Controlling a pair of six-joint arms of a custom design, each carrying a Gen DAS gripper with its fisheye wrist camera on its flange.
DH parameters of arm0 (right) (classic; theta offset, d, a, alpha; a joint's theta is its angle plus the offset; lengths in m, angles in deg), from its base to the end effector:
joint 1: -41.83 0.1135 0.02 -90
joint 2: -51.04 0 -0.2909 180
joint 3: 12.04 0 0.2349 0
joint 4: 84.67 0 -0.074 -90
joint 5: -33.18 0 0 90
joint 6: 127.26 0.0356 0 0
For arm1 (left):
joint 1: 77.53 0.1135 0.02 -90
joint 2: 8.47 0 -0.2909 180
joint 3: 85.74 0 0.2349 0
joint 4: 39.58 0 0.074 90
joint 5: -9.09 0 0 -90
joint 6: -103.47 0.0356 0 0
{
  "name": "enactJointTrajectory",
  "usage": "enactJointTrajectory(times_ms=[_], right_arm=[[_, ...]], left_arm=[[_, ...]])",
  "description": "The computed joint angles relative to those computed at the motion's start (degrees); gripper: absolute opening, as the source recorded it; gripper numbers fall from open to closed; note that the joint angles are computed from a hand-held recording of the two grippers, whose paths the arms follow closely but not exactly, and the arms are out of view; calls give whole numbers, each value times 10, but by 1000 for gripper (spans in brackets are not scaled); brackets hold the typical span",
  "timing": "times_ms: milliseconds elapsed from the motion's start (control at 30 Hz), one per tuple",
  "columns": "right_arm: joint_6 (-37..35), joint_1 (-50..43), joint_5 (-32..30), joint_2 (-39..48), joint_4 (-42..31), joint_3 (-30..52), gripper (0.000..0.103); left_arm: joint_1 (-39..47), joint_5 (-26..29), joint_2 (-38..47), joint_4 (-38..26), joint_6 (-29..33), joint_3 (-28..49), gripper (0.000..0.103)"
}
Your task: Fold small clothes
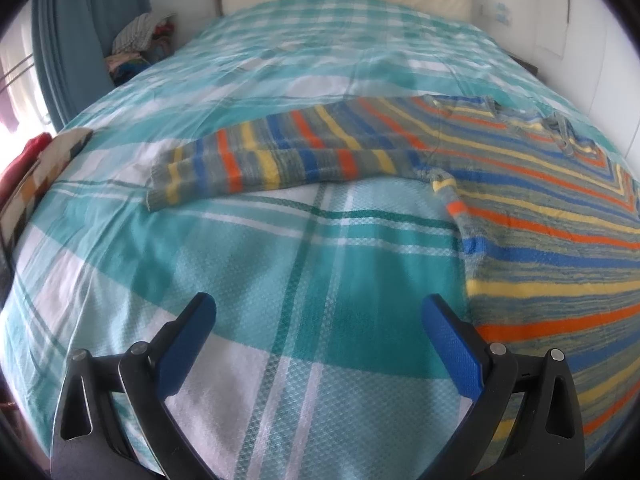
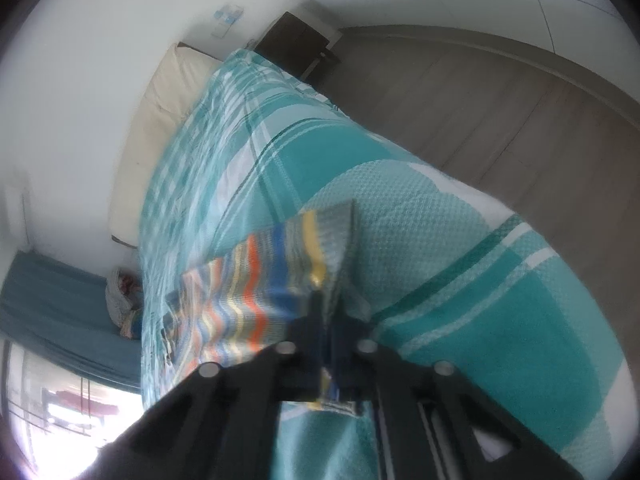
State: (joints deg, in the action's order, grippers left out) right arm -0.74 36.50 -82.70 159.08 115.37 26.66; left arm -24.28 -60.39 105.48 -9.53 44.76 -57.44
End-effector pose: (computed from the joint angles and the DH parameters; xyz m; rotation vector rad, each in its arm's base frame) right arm 0.2624 -0.0089 0.0899 0.6835 2.3751 0.7905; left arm 0.1396 0.1660 0.0566 -0.3331 2.4401 0.1826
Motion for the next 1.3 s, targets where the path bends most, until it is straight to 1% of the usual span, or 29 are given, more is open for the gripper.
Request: enactJointTrajectory(times_ms=[33, 100, 167, 233, 300, 367, 500, 533, 567, 600, 633, 667, 700, 733, 767, 867, 933, 1000, 1067, 1100, 1200, 1300], right_arm=[[-4, 19, 26, -33, -19, 0, 3], [-20, 72, 87, -118, -94, 20, 3], [-43, 152, 159, -194, -197, 77, 3], [-48, 226, 202, -214, -265, 148, 3], [-58, 304, 234, -190, -337, 252, 3], [-66, 369, 259, -142, -384, 344, 3], [-82, 475, 298, 14, -467, 556, 3], [-81, 496, 304, 53, -474, 596, 3], [-76, 507, 293, 87, -472, 630, 5], [-61, 512, 258, 128, -476, 671, 9], [-45, 512, 224, 162, -485, 708, 28], [-27, 513, 204, 180, -478, 721, 55], [-11, 516, 200, 182, -448, 708, 62], [-2, 520, 202, 178, -419, 689, 63], [-1, 522, 201, 175, -412, 682, 63], [-16, 523, 220, 161, -435, 662, 64], [-30, 520, 240, 131, -432, 610, 66], [-40, 518, 269, 96, -411, 536, 70], [-52, 520, 319, 60, -388, 454, 71], [-56, 524, 353, 41, -367, 398, 71], [-54, 530, 422, 5, -307, 266, 71], [-26, 533, 475, -27, -224, 134, 71]], left_arm=[[1, 0, 0, 1, 0, -1, 102], [5, 5, -5, -5, -1, 1, 102], [11, 12, -14, -19, -3, 6, 102], [16, 20, -24, -40, -5, 14, 102], [21, 29, -32, -58, -6, 22, 102], [24, 32, -36, -63, -8, 24, 102], [37, 39, -40, -76, -6, 33, 102], [40, 39, -39, -80, -6, 37, 102], [43, 40, -38, -86, -7, 42, 102], [46, 42, -37, -93, -8, 47, 102], [49, 42, -36, -98, -9, 51, 102], [50, 42, -34, -102, -11, 55, 102], [52, 42, -33, -106, -12, 58, 102], [53, 41, -33, -112, -13, 63, 102], [56, 43, -34, -121, -13, 67, 102], [62, 56, -41, -147, -14, 78, 102], [60, 61, -44, -159, -16, 82, 102], [56, 61, -43, -157, -15, 79, 102], [48, 50, -38, -135, -13, 69, 102], [43, 42, -33, -120, -12, 63, 102], [32, 27, -19, -84, -12, 50, 102], [21, 16, -8, -62, -14, 44, 102]])
